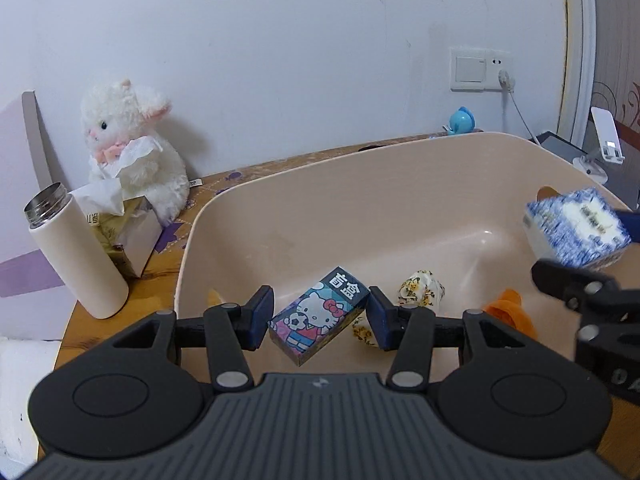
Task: Organize objects
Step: 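Release the Hello Kitty box into the basket while the right tool drops the blue-and-white box, then grasp the white box with the left tool while the right grasps the herb bag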
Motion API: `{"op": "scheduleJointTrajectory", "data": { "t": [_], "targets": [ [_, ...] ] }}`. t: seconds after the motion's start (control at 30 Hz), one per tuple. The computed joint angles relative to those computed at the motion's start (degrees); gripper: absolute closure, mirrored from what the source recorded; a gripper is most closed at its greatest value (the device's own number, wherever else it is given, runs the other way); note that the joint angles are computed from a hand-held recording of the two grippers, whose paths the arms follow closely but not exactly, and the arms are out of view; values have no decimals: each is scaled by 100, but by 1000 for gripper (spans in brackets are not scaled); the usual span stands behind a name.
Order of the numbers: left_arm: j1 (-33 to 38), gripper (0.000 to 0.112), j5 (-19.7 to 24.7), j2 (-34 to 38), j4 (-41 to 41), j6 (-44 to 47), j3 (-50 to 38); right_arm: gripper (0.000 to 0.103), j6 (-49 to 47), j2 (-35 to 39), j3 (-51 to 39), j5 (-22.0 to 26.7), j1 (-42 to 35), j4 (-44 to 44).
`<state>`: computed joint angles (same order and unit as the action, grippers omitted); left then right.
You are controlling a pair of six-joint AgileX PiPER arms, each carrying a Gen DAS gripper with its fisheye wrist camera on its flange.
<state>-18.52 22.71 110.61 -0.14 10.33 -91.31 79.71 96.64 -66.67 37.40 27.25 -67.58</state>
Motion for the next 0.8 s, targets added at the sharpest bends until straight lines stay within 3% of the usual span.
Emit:
{"op": "scheduleJointTrajectory", "data": {
  "t": [0.1, 0.13, 0.2, 0.37, 0.5, 0.8],
  "targets": [
    [68, 57, 158, 5, -243, 76, -95, 39, 31, 32, 57, -162, -113, 142],
    [83, 55, 169, -30, -232, 51, -71, 34, -50, 21, 43, -209, -160, 280],
    [114, 40, 151, -129, -286, 110, -4, 32, -36, -41, 71, -235, -185, 329],
    [307, 29, 291, -616, -1101, 882, 301, 22, 462, -353, 324, 125, 165, -181],
    [456, 20, 138, -1116, -1521, 1266, 761, 11, 679, -704, 518, 393, 444, -302],
    [893, 19, 111, -2004, -2455, 2304, 1749, 7, 1020, -1367, 1164, 1096, 1329, -352]
  ]
}}
